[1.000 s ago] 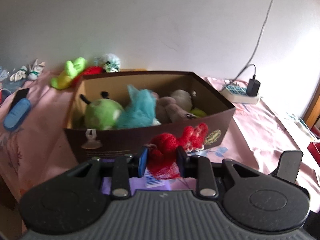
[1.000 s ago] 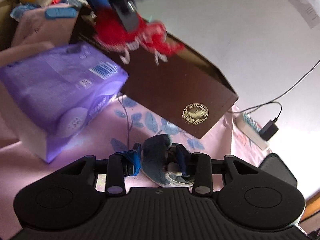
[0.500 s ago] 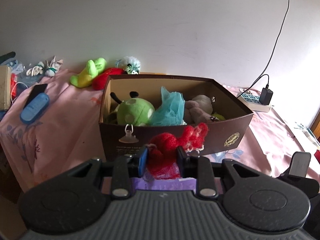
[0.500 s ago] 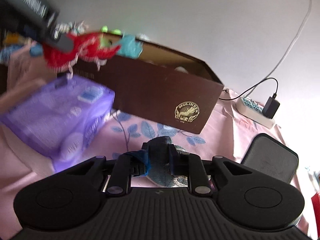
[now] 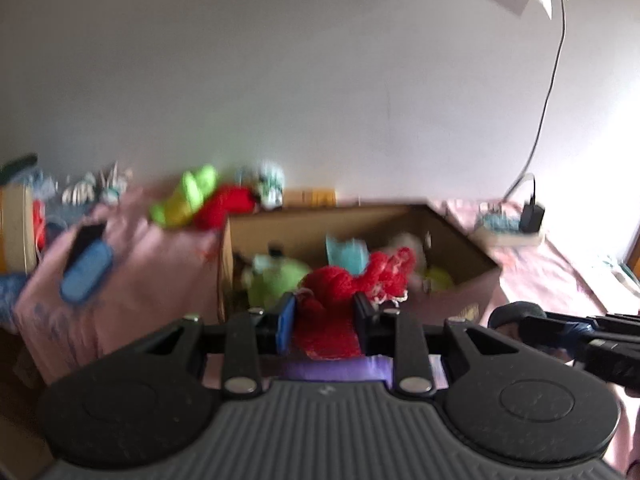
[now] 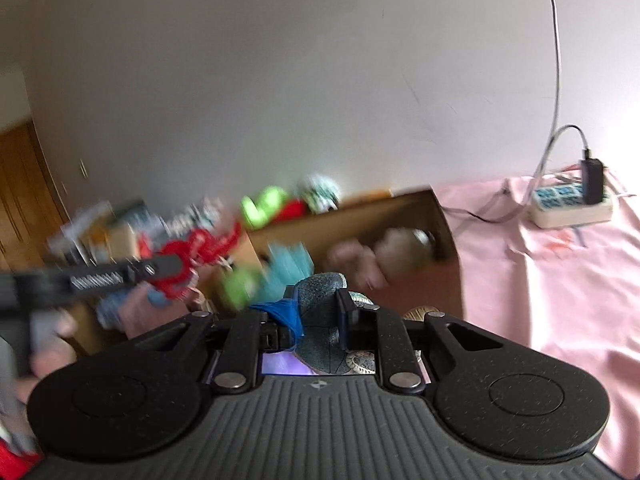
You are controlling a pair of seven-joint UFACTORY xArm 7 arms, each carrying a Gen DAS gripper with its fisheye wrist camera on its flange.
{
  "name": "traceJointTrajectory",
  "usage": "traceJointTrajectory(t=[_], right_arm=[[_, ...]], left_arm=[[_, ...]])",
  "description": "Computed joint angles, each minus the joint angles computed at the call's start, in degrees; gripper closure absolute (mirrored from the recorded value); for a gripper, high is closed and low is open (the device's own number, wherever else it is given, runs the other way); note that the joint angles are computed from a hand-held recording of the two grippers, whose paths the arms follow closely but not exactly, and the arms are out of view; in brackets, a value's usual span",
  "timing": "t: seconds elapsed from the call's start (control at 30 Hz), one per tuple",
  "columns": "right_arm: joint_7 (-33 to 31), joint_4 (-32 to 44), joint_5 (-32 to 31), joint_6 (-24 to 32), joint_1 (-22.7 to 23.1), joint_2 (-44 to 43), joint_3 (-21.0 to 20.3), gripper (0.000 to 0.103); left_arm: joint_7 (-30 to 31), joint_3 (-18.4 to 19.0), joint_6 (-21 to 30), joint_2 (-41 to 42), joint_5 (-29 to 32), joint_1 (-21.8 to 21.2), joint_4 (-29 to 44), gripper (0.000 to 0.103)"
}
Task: Organize soft objects
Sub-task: 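Carry both items over the box and open both grippers to drop them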
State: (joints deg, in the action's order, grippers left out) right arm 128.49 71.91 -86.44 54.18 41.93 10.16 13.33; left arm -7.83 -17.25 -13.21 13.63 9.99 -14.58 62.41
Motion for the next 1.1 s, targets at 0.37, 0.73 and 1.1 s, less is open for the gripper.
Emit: traceJointTrajectory(t=[0.37, 0.73, 1.1], right_arm=[[12.9, 11.4, -8.0, -10.6, -5.4, 8.0, -5.6, 0.103], [16.9, 15.4, -4.6, -17.1, -6.0, 13.5, -11.2, 0.093], [6.7, 12.9, 1.6, -6.4, -2.6, 10.0, -8.3, 0.091]], left_arm=[[-0.8, 16.6, 13.3, 18.0, -5.6, -15.5, 31.3, 0.07], [-1.8, 14.3, 25.1, 30.7, -4.8, -14.0, 48.3, 0.051], [-7.4, 19.8, 21.1, 20.8, -0.8, -17.6, 34.2, 0.048]])
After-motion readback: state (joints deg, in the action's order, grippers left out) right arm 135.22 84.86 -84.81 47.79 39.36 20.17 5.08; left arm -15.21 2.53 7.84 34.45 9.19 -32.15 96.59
